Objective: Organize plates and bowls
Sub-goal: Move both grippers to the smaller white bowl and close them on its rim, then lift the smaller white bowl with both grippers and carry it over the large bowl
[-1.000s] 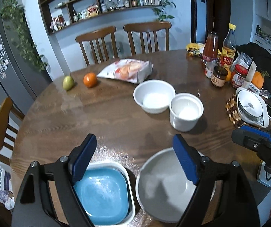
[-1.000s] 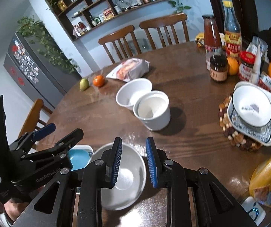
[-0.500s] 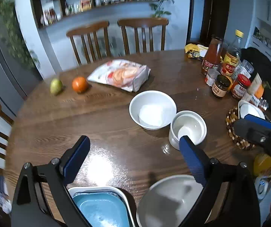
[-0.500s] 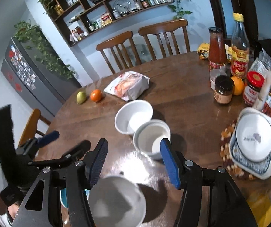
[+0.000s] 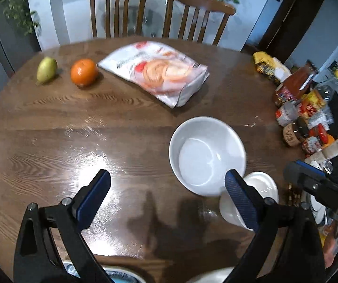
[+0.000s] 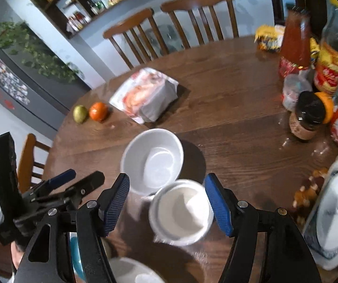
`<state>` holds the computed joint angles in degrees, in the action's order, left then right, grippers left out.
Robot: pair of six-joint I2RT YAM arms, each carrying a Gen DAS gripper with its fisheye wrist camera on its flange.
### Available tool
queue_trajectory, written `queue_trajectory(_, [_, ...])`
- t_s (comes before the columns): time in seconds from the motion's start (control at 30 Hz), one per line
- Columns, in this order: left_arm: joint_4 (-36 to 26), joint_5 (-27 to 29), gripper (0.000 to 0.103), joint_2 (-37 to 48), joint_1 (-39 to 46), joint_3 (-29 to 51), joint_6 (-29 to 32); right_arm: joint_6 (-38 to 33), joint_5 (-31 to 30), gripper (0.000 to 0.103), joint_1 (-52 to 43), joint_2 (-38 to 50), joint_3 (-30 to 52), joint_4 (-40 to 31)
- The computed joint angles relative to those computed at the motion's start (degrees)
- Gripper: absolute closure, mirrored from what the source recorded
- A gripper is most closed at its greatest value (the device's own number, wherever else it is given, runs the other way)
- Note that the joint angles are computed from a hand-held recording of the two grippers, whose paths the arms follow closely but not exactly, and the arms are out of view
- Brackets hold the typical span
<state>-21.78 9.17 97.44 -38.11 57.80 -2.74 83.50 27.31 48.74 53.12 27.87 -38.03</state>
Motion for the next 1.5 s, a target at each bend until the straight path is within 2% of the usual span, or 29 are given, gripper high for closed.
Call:
queue_trajectory(0.13, [2.4,-0.7,0.006,4.4,-1.0,1.0,-0.8,-8.5,-8.0,0.036,-10.2,4.1,-4.7,11.7])
queue_trajectory(0.23, [4.5,-2.7,0.007,6.5,-2.2,1.2,0.1,-11.7,-10.8,0.036,-14.1,6.8,-6.6,17.4])
queue_trajectory(0.4, [6.0,-3.5,0.009,10.5,-2.7,3.1,0.4,-16.1,-13.3,0.036,-18.0,10.5,-7.2,22.4])
queue_trajectory(0.47, [6.5,-4.7,0.013,11.8,-3.3,3.8,0.7,-17.3,-13.7,0.042,-18.8,11.8,-7.2,23.5])
queue_trajectory(0.67, [6.8,-5.0,0.041,14.8,-4.5,5.3,1.5,-20.6,-16.9,0.058,-22.0,15.9,-7.8,28.2])
queue_trajectory(0.73, [6.9,-4.9,0.054,15.6,-4.7,5.7,1.6,-21.4,-18.0,0.064,-22.6,17.1,-8.2,29.9])
queue_trajectory(0.77, [6.9,-4.6,0.058,16.0,-4.8,5.9,1.8,-21.7,-18.4,0.069,-22.8,17.4,-8.3,30.6])
queue_trajectory(0.83, [6.8,-4.2,0.072,16.3,-4.9,5.9,2.1,-22.7,-19.2,0.077,-23.1,18.2,-8.5,31.8])
queue_trajectory(0.93, [6.9,-3.8,0.077,16.9,-5.3,6.0,2.3,-23.1,-18.9,0.089,-23.0,19.0,-8.4,32.0])
queue_trajectory(1.03, [7.5,-4.0,0.081,17.0,-5.5,5.7,2.3,-22.9,-18.1,0.095,-22.6,19.5,-8.3,31.8])
queue_trajectory(1.13, [8.1,-4.8,0.086,16.9,-5.5,5.3,2.5,-22.3,-17.0,0.095,-21.9,19.2,-8.3,31.4])
queue_trajectory(1.27, [9.9,-5.9,0.086,15.1,-5.8,3.6,2.7,-21.4,-14.7,0.096,-20.4,16.9,-8.2,30.3])
queue_trajectory(1.5, [13.0,-8.4,0.086,7.5,-6.1,-1.0,3.7,-18.0,-5.8,0.096,-12.6,10.6,-4.3,20.5])
